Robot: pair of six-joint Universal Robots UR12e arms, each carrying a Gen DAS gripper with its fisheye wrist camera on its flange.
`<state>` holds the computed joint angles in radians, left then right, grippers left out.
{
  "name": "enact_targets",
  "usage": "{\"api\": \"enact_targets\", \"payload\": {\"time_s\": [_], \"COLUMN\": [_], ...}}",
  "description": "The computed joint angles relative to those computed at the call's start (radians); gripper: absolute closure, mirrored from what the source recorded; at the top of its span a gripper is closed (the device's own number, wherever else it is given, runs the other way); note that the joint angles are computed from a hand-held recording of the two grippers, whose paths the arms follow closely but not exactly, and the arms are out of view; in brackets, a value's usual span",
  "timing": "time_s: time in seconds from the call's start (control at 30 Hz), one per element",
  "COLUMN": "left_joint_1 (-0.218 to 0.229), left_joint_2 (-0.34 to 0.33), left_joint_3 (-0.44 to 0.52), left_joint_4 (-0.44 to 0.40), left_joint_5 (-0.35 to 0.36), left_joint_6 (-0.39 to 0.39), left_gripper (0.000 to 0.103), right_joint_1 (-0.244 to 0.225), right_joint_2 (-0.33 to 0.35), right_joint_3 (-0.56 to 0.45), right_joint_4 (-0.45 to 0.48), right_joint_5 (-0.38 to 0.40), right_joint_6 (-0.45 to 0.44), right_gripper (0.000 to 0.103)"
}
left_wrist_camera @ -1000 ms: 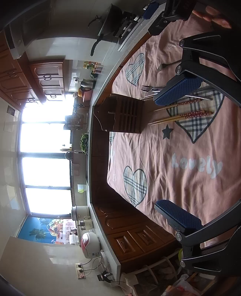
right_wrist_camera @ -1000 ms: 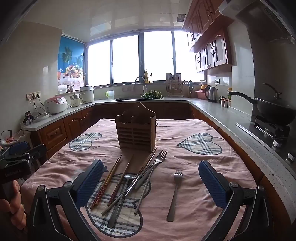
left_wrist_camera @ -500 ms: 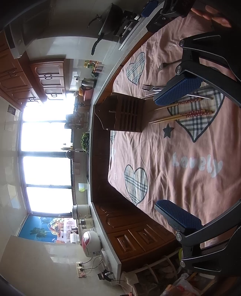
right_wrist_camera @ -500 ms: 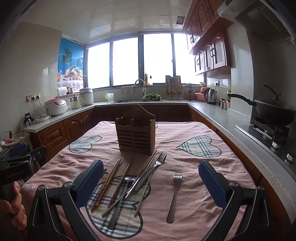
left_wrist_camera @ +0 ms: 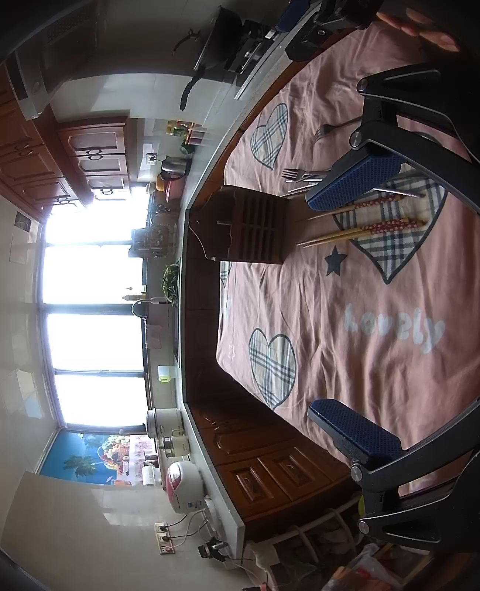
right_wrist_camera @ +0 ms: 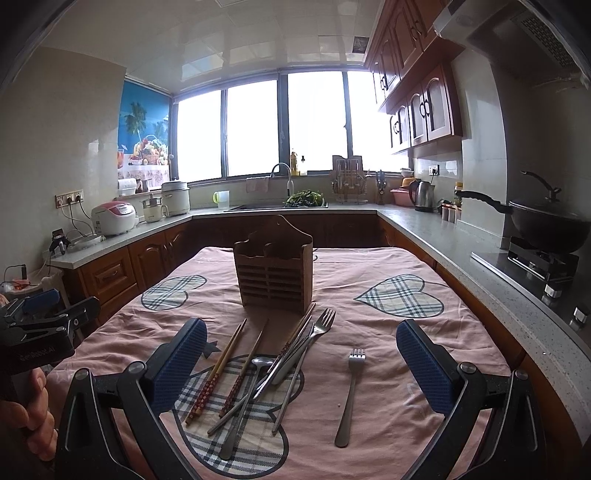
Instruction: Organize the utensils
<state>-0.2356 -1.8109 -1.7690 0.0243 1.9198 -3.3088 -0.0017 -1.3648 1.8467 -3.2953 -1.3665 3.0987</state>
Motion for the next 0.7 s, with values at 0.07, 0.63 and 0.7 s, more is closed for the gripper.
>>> {"api": "enact_targets", "payload": {"time_s": [0.07,0.63,0.7], "left_joint_1": [0.0,0.002,0.003], "left_joint_2": [-0.001,-0.002,-0.004], "left_joint_3": [0.001,0.005,0.008], "left_joint_4": [-0.001,-0.01,-0.015], "left_joint_5": [0.001,-0.009,-0.011], "left_joint_6": [0.0,-0.002,-0.002], "left_gripper": [0.0,0.0,0.0], "right_joint_1": [0.0,0.002,0.001], "right_joint_2": [0.0,0.001,0.001], "right_joint_3": [0.0,-0.001,-0.001], "right_joint_4": [0.0,0.004,0.004], "right_joint_5": [0.001,0.008,0.011], "right_joint_6": [-0.001,0.0,0.0], "right_gripper": [0.0,0.0,0.0]}}
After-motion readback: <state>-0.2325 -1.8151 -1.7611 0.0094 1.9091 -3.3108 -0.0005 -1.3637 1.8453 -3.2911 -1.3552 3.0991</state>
